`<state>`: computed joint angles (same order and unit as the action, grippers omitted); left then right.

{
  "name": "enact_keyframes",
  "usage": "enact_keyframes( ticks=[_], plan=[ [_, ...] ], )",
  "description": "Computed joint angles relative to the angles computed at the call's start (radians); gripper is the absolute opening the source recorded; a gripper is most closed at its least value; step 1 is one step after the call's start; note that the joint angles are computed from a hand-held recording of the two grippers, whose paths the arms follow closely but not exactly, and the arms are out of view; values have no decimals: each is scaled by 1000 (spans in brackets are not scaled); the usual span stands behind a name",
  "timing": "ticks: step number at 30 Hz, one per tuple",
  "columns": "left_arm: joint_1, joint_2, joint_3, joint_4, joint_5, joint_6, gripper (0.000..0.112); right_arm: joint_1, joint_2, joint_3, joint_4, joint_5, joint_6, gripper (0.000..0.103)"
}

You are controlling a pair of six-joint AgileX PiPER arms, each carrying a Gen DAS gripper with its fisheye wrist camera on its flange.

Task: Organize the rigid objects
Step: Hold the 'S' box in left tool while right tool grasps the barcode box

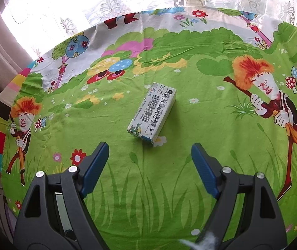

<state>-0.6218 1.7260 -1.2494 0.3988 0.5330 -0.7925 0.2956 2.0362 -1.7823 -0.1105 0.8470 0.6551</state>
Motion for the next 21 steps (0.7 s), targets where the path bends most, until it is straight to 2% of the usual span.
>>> enact_keyframes(
  ticks=[3, 6, 8, 10, 11, 12, 14, 21],
  plan=[
    [21, -12, 17, -4, -12, -10, 42, 3, 100, -159, -22, 74, -31, 84],
    [47, -20, 32, -28, -26, -9, 42, -6, 225, -343, -28, 189, -73, 83],
    [52, -29, 42, -6, -28, -32, 42, -6, 281, -418, -62, 237, -83, 78],
    [59, -34, 47, -3, -29, -37, 42, 11, 300, -450, -132, 263, -97, 58],
    [62, -36, 49, -5, -29, -37, 42, 9, 287, -432, -132, 255, -104, 52],
    [65, -37, 50, -6, -30, -37, 42, 0, 263, -395, -104, 233, -116, 37],
    [65, -45, 53, 5, -29, -49, 42, -3, 202, -289, -84, 181, -121, 37],
    [57, -104, 96, 65, -13, -101, 42, 47, -57, 114, -159, 0, -34, 37]
  ],
)
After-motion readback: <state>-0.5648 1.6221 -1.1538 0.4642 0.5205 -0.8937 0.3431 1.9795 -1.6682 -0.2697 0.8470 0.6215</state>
